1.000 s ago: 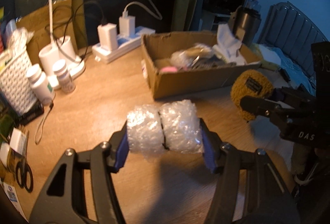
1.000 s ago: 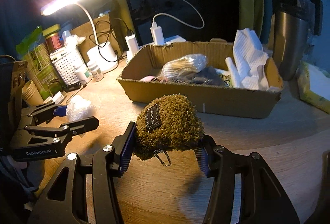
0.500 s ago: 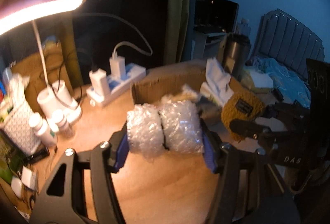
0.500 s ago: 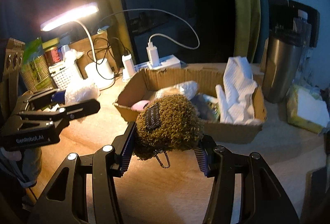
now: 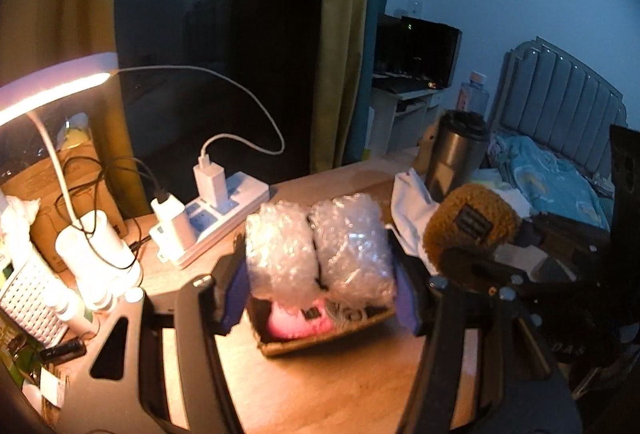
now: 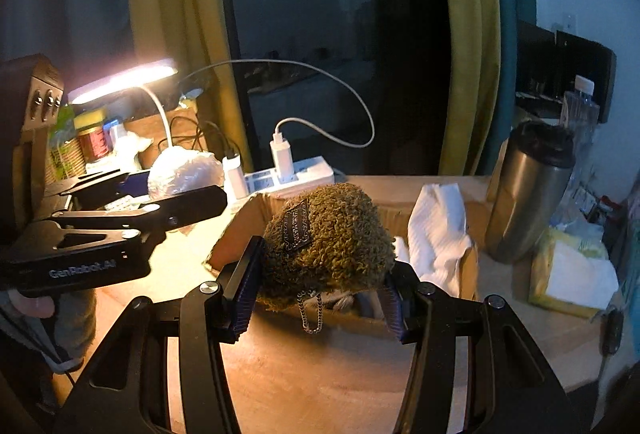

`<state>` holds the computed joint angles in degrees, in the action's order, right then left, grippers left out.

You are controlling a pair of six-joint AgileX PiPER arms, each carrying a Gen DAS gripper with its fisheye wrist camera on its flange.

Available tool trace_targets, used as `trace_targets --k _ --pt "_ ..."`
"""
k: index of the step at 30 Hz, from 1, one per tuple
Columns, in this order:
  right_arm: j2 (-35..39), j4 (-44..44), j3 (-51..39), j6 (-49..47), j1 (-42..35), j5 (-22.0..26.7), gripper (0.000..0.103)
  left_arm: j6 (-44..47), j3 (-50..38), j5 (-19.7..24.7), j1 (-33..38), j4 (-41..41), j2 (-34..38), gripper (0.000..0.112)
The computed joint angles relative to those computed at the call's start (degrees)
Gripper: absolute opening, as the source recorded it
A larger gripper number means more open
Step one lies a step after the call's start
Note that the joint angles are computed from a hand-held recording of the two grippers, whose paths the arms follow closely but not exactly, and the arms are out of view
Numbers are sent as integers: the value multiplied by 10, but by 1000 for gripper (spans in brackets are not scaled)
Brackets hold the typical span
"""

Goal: Organize soft objects
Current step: 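Lift the sponge and bubble-wrap rolls and carry both over the box, then open the left tool to drop the bubble wrap while the right tool releases the sponge in the box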

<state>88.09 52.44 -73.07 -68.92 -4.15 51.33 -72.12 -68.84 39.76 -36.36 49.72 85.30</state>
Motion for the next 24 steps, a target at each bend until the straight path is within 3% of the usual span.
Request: trace_targets --k 14,18,20,24 --pt "79 -40 -88 57 35 -33 55 57 -22 -98 106 -87 81 61" --pt "99 -58 -103 77 54 -43 55 144 -38 -119 135 -187 114 62" --pt "106 -63 -106 83 58 -47 55 162 -45 -119 140 -207 127 64" --pt "113 -74 -106 101 62 -57 55 184 -44 -120 145 -228 129 80"
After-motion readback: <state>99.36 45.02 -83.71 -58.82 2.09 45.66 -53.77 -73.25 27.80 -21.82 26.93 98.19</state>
